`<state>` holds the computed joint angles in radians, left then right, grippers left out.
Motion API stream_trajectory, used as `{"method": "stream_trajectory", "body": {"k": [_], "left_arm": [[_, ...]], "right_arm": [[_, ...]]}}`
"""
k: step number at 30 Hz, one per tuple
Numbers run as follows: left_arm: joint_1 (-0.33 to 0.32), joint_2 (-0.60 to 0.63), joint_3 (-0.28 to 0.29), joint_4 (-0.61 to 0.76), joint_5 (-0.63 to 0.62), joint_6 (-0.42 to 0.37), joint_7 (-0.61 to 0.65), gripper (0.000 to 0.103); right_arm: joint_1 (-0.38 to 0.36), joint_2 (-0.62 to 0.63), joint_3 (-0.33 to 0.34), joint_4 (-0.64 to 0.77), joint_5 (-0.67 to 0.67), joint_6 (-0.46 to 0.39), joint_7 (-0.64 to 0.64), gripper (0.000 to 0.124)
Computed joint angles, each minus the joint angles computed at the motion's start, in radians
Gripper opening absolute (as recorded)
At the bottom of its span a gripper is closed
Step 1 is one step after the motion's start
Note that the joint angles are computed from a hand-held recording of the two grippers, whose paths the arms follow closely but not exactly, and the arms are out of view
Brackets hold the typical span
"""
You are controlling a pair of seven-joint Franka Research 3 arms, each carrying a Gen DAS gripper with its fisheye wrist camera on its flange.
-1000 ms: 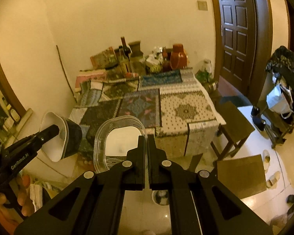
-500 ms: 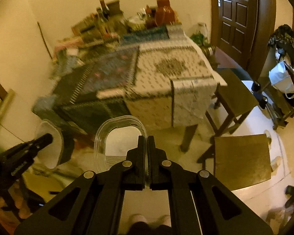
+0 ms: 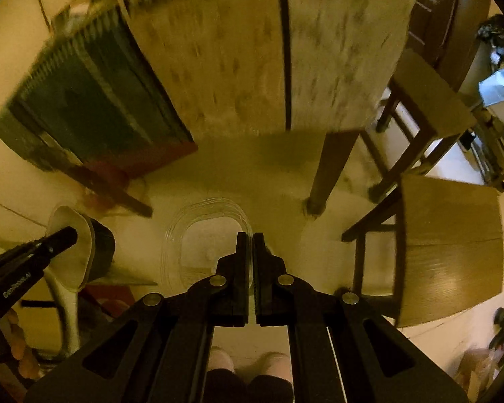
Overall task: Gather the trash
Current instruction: 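Carry the white tub and clear container down toward the white floor bin, then open both tools over the white bin to drop tub and container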
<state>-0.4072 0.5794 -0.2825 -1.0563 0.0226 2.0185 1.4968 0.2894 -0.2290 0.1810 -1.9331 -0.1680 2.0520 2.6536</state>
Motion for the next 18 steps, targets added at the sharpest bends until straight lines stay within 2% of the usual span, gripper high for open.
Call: {"method": "stream_trajectory", "body": {"k": [6, 8, 9, 12, 18], "left_arm": [[0.002, 0.057, 0.005, -0.038, 0.012, 0.053, 0.004, 0.005], [-0.002, 0.086, 0.004, -0.022, 0.014, 0.048, 0.002, 0.005], [-0.006, 0.099, 0.005, -0.011, 0.016, 0.043, 0.001, 0.005], [-0.021, 0.147, 0.005, 0.045, 0.021, 0.002, 0.003, 0.005], [-0.077, 0.275, 0.002, 0.259, 0.012, -0.146, 0.035, 0.005]], "right_arm": [[0.019, 0.066, -0.033, -0.096, 0.114, 0.178, -0.075, 0.004], [0.024, 0.099, -0.046, -0.096, 0.181, 0.169, -0.106, 0.02], [0.023, 0.106, -0.049, -0.099, 0.191, 0.162, -0.103, 0.032], [0.022, 0.089, -0.054, -0.125, 0.209, 0.153, -0.102, 0.035], [0.007, 0.046, -0.059, -0.13, 0.222, 0.097, -0.112, 0.035]]}}
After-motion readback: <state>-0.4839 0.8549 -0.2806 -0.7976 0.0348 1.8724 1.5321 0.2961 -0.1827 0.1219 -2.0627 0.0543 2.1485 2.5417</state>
